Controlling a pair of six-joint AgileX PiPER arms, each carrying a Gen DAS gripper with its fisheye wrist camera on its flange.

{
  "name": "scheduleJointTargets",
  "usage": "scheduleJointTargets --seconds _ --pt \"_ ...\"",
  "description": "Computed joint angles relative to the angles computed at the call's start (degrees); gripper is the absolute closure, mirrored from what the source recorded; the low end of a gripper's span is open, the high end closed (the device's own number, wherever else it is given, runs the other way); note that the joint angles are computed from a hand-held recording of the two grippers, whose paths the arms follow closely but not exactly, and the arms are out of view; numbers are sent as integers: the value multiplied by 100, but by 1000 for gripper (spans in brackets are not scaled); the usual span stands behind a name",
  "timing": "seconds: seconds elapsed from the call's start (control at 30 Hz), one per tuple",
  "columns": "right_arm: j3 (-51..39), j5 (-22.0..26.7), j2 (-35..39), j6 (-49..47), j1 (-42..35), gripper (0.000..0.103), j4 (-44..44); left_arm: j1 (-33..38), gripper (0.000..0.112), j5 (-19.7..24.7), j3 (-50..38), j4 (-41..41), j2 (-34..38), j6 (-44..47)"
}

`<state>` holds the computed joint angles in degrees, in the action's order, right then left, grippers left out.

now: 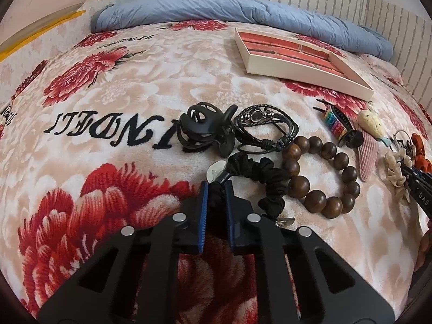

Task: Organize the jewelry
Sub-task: 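Carry both items into the brick-pattern tray and open both tools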

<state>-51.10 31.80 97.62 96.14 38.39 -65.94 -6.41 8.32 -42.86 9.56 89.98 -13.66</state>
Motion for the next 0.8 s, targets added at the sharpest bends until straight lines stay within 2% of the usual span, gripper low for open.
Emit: scheduleJointTargets --seconds 0.17,0.27,0.37,0.5,0.7,0.8 --pt "171 -240 -192 206 -104 91 -166 -48 102 -93 158 762 -261 -763" --pt "249 -371 -310 247 -157 91 -227 -72 102 -49 162 732 -367 -732" --pt "267 -379 -399 230 -165 91 -276 -89 102 -31 155 553 -470 -545" --pt "187 -275 -487 109 -190 92 -391 -47 102 108 -80 -784 -529 797" --pt "-353 -435 -594 -789 -620 92 5 -171 102 354 -983 -978 -336 1016" --pt "-910 -577 -467 -1615 -964 92 528 -361 102 508 -1680 -420 -16 492"
